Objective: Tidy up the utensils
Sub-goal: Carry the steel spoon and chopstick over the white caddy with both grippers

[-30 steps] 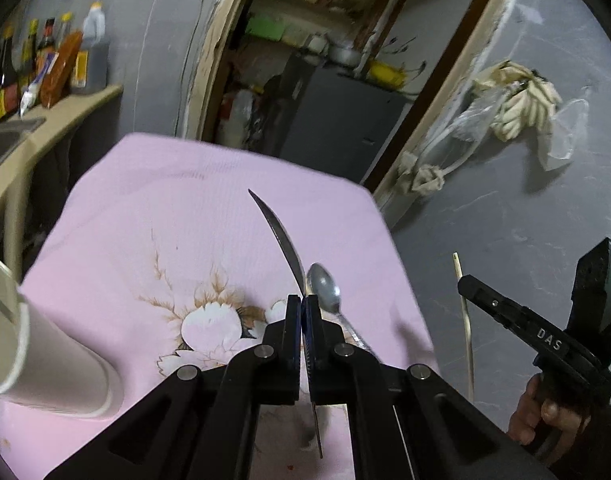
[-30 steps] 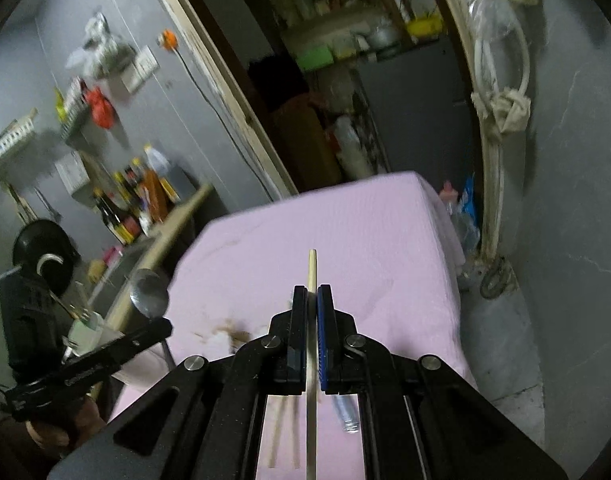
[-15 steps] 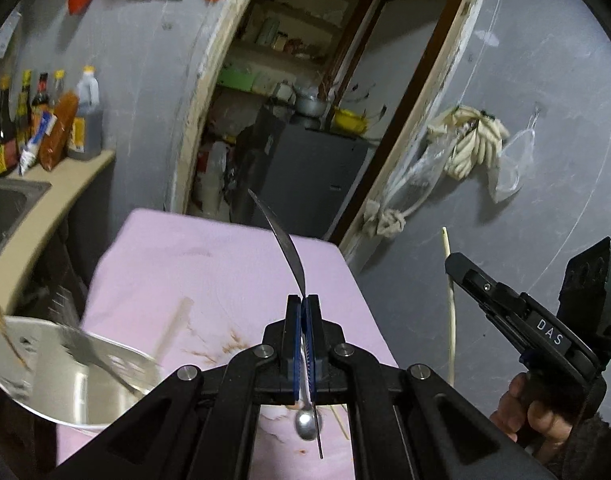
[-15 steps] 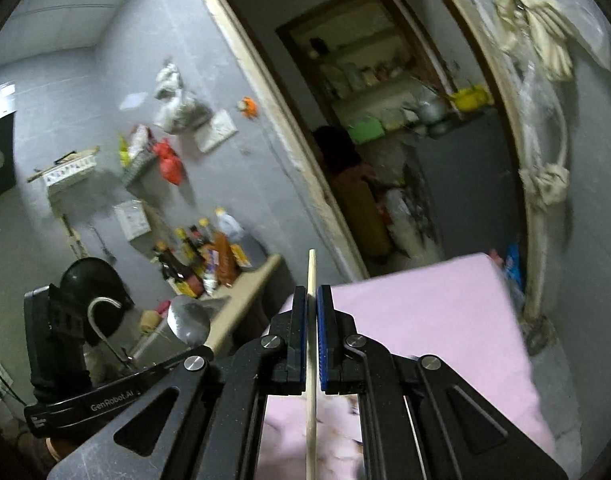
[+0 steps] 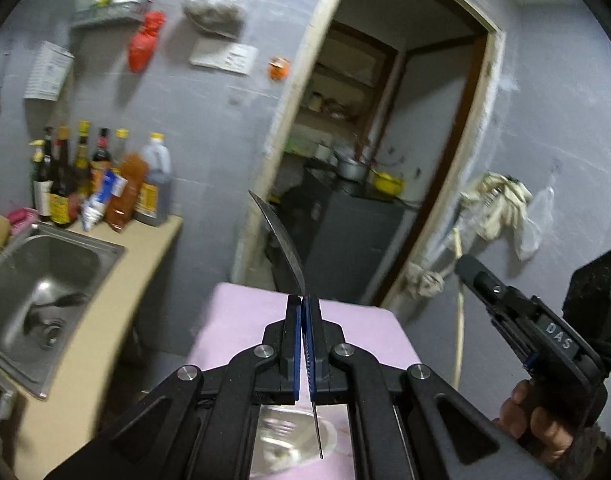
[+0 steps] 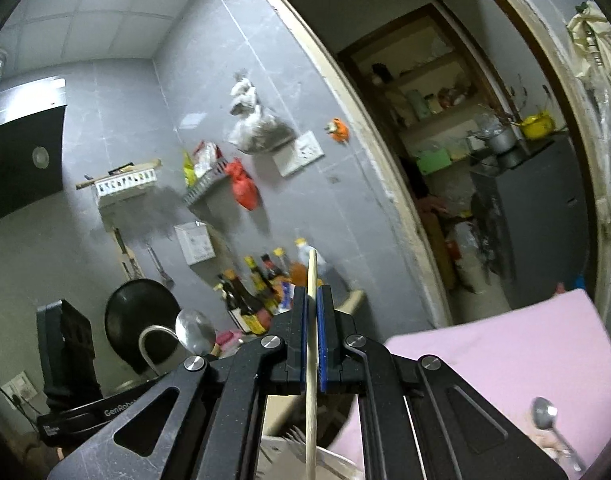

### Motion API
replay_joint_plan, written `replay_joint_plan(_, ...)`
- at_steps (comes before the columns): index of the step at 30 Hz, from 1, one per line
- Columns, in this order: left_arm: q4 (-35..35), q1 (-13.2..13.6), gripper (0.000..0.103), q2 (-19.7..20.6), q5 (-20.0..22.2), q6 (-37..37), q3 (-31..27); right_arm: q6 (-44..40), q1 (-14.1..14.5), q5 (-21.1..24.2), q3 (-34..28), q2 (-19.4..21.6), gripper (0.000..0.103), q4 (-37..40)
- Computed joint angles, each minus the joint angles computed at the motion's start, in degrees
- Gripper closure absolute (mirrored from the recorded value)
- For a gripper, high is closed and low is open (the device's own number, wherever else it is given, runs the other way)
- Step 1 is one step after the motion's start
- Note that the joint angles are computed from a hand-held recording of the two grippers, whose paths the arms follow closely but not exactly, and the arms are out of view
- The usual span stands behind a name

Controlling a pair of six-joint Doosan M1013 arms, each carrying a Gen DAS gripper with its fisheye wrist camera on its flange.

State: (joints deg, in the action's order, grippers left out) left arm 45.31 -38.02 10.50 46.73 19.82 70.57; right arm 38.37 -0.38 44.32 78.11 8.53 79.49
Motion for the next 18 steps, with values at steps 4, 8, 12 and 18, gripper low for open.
replay_joint_plan(4,3.5,1.5,0.1,-2.0,0.8,-4.8,2.8,-0.3,2.5,-2.7,0.0,0.6,0.099,1.3)
replay_joint_plan(8,5.0,2.7,0.1,-2.9,2.0,-7.8,4.8,0.0,5.2,-8.7,0.8,0.7,0.099,0.6)
replay_joint_plan(12,4.7,3.6,0.1,-3.2,2.2,-9.3,6.7,-1.1,7.9,-16.5,2.2,0.5,0.099,-0.5)
replay_joint_plan(18,4.9,4.1,0.1,-3.1,1.6,-10.4,9.1,-0.8,10.1,-23.1,3.9,0.4,0.099,-3.6)
